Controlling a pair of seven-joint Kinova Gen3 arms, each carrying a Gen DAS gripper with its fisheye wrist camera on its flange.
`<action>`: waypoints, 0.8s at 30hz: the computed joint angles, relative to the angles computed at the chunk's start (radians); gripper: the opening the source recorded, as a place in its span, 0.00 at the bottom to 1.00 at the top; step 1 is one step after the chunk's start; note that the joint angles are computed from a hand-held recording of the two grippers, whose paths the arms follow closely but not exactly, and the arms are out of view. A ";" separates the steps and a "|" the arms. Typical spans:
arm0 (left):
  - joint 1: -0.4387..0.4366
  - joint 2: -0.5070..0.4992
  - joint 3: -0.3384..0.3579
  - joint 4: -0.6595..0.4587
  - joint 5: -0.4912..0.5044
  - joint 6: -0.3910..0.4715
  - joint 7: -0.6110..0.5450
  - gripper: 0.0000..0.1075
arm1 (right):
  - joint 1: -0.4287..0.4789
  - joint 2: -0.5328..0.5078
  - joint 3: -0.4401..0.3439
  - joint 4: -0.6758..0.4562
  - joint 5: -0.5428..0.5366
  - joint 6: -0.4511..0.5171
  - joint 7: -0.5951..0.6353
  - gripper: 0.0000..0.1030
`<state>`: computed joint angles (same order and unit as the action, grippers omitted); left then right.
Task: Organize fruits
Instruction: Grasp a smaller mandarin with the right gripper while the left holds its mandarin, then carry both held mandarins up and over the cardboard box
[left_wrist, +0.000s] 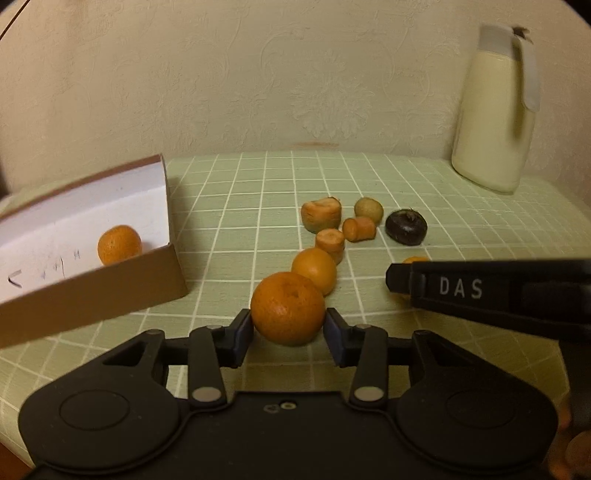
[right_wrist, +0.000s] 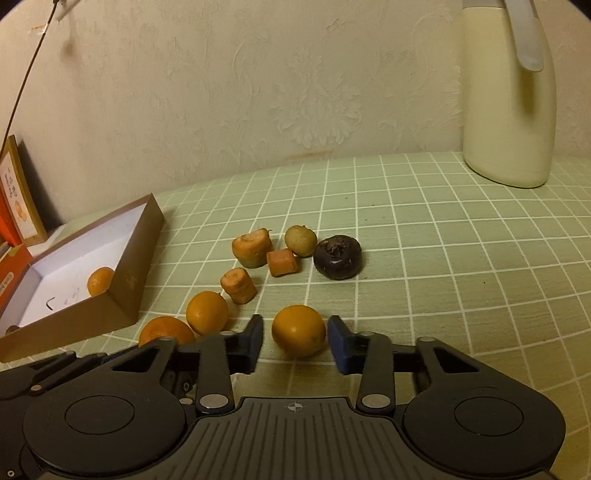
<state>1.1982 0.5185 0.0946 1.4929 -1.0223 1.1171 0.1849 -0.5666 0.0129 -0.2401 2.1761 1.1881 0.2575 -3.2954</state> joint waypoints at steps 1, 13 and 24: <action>-0.001 0.001 0.000 -0.002 -0.002 0.000 -0.002 0.31 | 0.000 0.003 0.001 -0.001 0.010 -0.004 -0.010 0.36; 0.018 0.036 -0.016 -0.042 -0.010 0.040 -0.006 0.39 | -0.013 0.015 0.020 -0.007 -0.022 -0.016 0.028 0.35; 0.026 0.028 -0.014 -0.028 -0.026 0.028 0.023 0.28 | -0.030 0.002 -0.002 0.010 0.082 0.033 -0.070 0.33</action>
